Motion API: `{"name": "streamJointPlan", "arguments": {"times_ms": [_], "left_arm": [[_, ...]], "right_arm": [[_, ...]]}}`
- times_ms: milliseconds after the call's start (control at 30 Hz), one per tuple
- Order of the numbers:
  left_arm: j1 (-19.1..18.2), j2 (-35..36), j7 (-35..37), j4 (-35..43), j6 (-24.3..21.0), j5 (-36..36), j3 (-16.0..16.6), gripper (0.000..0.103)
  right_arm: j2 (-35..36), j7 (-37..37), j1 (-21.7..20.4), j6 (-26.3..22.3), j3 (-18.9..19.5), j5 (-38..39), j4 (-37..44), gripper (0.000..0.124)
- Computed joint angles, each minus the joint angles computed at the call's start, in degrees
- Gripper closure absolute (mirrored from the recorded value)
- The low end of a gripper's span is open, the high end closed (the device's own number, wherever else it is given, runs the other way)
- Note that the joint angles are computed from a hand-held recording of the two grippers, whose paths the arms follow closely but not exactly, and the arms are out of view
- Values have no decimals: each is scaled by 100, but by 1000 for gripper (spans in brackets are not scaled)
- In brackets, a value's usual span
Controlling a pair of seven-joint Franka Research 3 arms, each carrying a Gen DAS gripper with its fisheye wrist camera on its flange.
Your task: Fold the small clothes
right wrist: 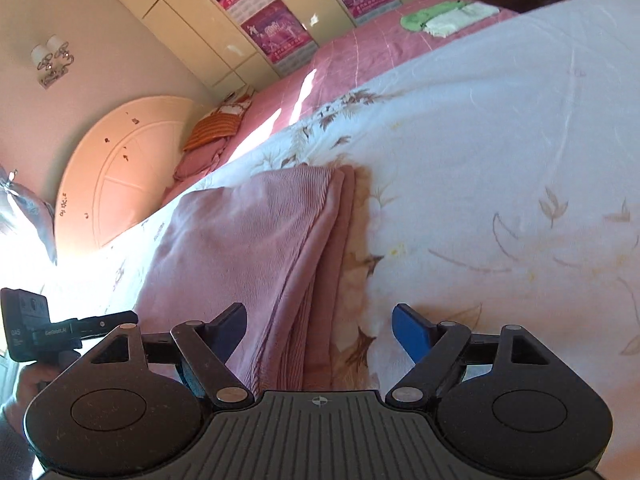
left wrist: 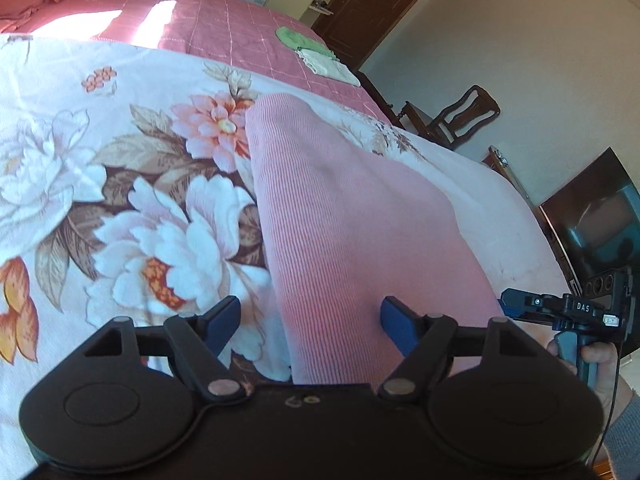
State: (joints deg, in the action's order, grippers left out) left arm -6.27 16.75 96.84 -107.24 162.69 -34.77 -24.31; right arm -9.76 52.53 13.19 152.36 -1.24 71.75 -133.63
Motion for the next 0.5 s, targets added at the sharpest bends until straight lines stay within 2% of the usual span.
{"name": "streamJointPlan", "arguments": {"times_ms": [67, 133, 233, 300, 333, 433, 500], "left_arm": [[-1, 43, -3, -16, 60, -35, -22, 27], [1, 83, -46, 2, 102, -41, -37, 27], [-64, 167, -166, 94, 98, 205, 8, 27], [-78, 238, -232, 181, 79, 348, 8, 27], [-88, 275, -282, 226, 77, 422, 12, 27], [-96, 405, -406, 388, 41, 631, -7, 30], [4, 515, -328, 529, -44, 614, -139, 41]], "right_arm": [[50, -300, 22, -206, -84, 563, -6, 45], [57, -439, 11, -209, -60, 876, -22, 45], [100, -529, -1, -231, 11, 886, 22, 45], [206, -567, -1, -445, 22, 845, 112, 57], [276, -478, -3, -519, 46, 773, 155, 71], [319, -616, 26, -328, 119, 1088, 168, 74], [319, -742, 31, -215, 148, 1219, 160, 74]]}}
